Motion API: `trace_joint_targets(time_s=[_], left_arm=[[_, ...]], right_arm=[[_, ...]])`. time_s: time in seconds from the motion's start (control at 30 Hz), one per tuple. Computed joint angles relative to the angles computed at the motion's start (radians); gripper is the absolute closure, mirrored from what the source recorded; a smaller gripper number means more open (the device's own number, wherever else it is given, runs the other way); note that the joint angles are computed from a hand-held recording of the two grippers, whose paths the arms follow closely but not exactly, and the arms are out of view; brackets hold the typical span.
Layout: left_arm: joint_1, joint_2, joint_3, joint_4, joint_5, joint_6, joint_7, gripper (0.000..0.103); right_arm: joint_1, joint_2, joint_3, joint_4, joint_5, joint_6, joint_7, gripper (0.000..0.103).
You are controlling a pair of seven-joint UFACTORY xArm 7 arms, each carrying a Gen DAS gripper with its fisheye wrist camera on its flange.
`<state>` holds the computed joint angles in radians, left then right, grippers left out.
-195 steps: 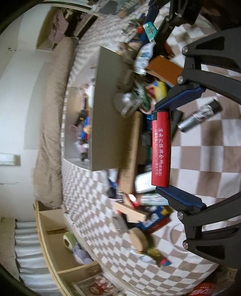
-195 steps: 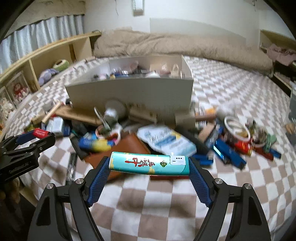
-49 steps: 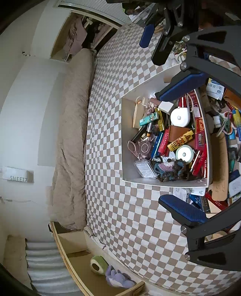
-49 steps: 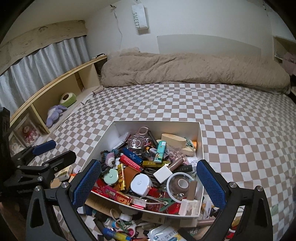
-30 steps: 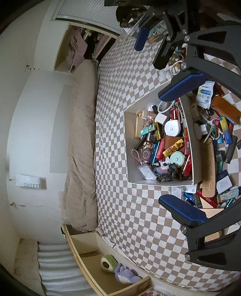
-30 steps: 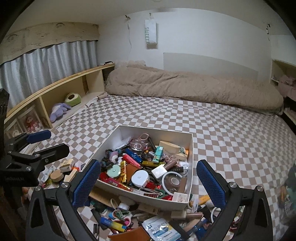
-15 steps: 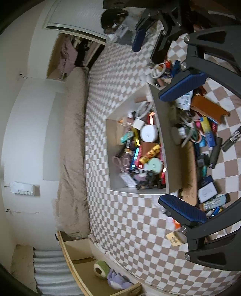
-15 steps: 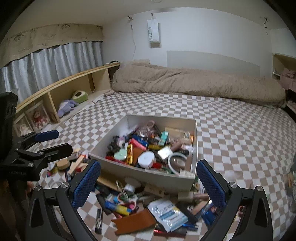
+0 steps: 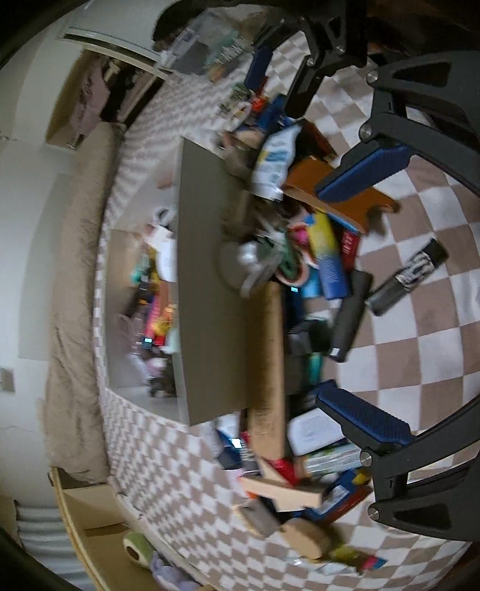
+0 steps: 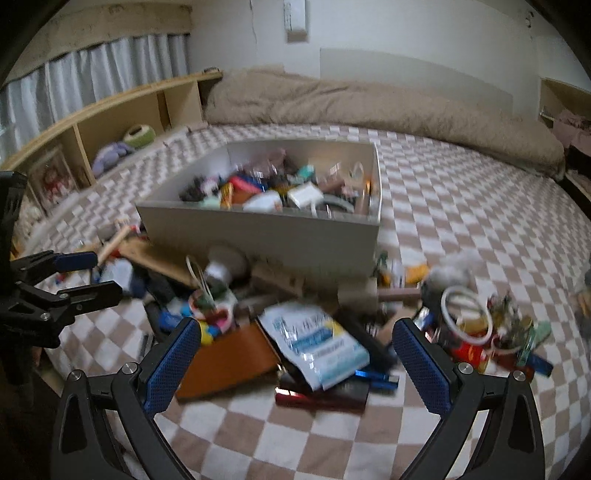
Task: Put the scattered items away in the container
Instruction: 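Lower both open tools down onto the pile beside the box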
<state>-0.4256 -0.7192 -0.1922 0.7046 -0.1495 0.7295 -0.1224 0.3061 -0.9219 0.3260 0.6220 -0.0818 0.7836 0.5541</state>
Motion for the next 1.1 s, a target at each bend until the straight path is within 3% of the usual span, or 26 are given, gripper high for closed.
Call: trace_joint_targets(time_s=[0.27, 0.67, 0.83, 1.1], left_arm=[[-0.014, -0.024, -0.014, -0.077, -0.002, 0.034, -0.044, 0.002], [-0.029, -0.074, -0.044, -0.147, 0.031, 0.091, -0.081, 0.002], [-0.006, -0.102, -0.087, -0.157, 0.106, 0.118, -0.113, 0.002], [0.050, -0.187, -0.066, -0.192, 0.180, 0.178, -0.142, 0.000]], right_arm=[[-0.026, -0.048, 0.054, -0.077, -0.025, 0.033, 0.118, 0.000], [0.035, 0.026, 0.049, -0.093, -0.045, 0.120, 0.128, 0.000], [0.025, 0.060, 0.068, -0.089, -0.073, 0.130, 0.159, 0.000], [0.022, -0.051, 0.026, -0.128, -0.056, 0.252, 0.239, 0.000]])
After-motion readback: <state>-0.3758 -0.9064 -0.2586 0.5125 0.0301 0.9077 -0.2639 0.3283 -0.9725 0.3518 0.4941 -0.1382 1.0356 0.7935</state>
